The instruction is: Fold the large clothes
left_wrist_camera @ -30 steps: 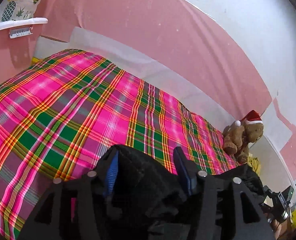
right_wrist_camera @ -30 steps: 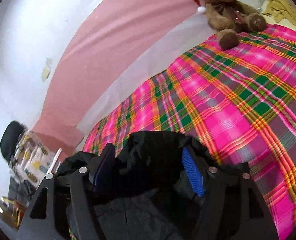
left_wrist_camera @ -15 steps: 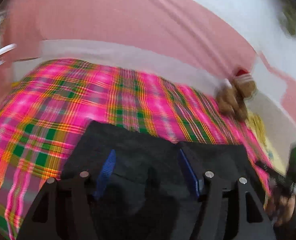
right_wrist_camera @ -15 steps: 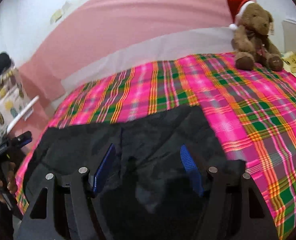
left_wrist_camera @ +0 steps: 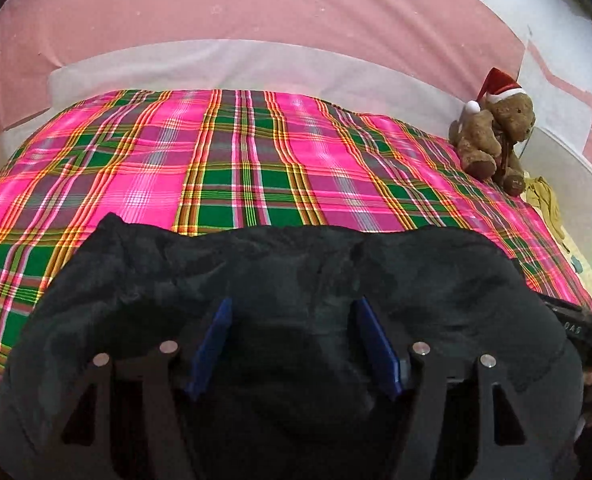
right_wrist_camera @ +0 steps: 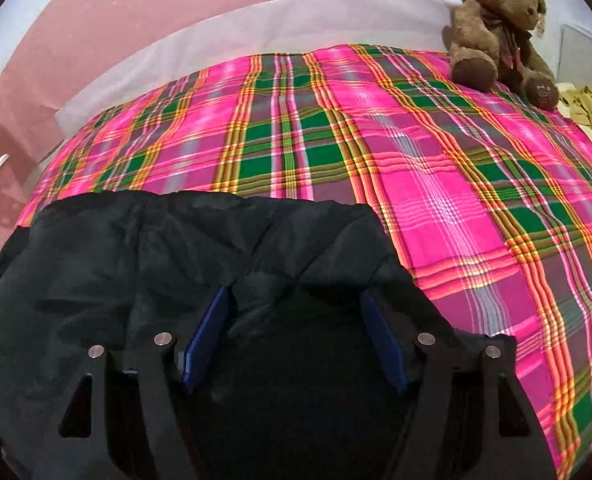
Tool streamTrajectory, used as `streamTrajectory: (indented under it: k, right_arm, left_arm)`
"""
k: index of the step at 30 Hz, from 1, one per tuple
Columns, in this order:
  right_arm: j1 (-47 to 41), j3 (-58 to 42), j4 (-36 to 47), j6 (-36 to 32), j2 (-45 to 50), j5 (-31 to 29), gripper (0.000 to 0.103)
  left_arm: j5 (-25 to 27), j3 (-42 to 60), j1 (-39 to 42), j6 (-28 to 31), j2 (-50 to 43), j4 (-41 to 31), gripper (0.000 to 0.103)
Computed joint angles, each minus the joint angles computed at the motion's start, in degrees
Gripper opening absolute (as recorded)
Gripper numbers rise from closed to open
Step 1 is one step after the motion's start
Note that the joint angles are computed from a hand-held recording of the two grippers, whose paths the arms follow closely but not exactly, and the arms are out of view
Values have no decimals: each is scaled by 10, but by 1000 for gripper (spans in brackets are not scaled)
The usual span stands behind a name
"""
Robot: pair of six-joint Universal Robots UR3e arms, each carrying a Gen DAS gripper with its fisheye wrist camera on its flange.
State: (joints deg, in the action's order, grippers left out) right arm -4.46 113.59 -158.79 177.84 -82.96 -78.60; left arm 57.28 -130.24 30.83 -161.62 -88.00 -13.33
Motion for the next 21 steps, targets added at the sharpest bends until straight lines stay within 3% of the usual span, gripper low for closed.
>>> streamTrajectory:
  k: [4,7,12,17,19,21]
  right_arm:
    - [10,-3,-8,7,6,-17,68]
    - [2,-4,17,11,-19,-6,68]
    - [-17,-6,51,8,-100,17,68]
    - [2,-77,81,0,-19,-39,68]
    - [-19,-79,88,10,19,-5,68]
    - [-17,-71,59,22,33,-14,68]
  left_arm:
    - [23,1,-13,-4,1,5,68]
    - [46,29,-18,7,36,-72,65]
    - [1,66,54,64,112,-202,65]
    - [41,131,53,75,5,-189,65]
    - [39,140,52,64,-37,-180,65]
    - [23,120,57,48,-51,-135,65]
